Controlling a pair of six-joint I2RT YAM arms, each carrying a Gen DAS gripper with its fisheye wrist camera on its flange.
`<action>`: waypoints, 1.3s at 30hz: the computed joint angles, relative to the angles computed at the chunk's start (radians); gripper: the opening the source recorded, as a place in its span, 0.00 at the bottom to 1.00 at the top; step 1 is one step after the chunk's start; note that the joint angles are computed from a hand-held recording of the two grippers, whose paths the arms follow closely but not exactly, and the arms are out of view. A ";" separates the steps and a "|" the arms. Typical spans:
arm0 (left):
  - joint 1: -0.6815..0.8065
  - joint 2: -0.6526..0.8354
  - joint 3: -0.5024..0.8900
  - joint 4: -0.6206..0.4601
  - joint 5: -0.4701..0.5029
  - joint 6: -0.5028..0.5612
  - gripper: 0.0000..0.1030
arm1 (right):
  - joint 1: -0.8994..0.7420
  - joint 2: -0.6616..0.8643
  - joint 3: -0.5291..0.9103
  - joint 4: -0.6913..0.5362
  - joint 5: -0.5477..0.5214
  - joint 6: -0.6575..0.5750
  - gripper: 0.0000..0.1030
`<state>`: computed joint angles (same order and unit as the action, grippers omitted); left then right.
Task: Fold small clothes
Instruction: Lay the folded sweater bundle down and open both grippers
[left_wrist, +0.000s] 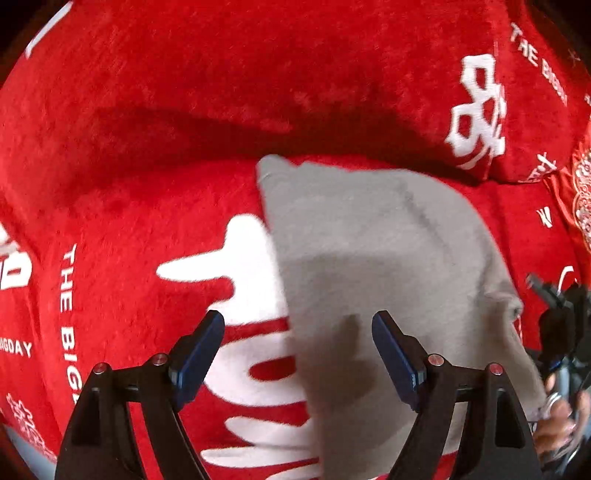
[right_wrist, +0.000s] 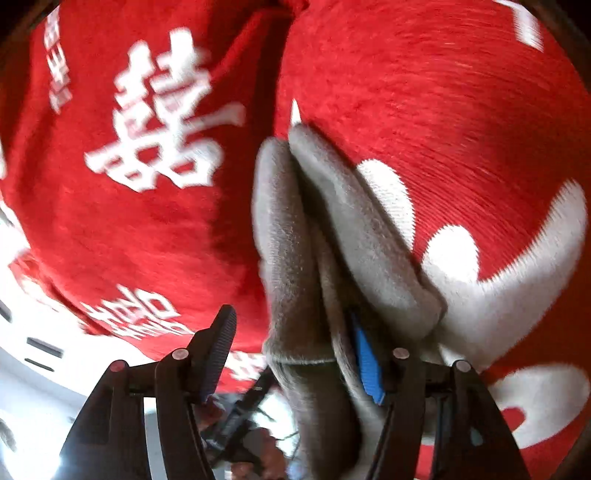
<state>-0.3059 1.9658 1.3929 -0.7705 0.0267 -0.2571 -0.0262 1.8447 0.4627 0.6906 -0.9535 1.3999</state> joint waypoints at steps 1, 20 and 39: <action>0.004 0.000 -0.009 0.002 0.003 0.000 0.80 | 0.056 -0.021 0.080 -0.157 0.028 -0.061 0.58; -0.013 -0.051 -0.148 0.054 0.011 0.065 0.82 | 0.187 -0.270 0.365 -1.160 0.522 -0.703 0.26; -0.051 -0.143 -0.310 0.047 0.062 0.065 0.85 | 0.397 -0.429 0.361 -1.447 0.668 -0.695 0.11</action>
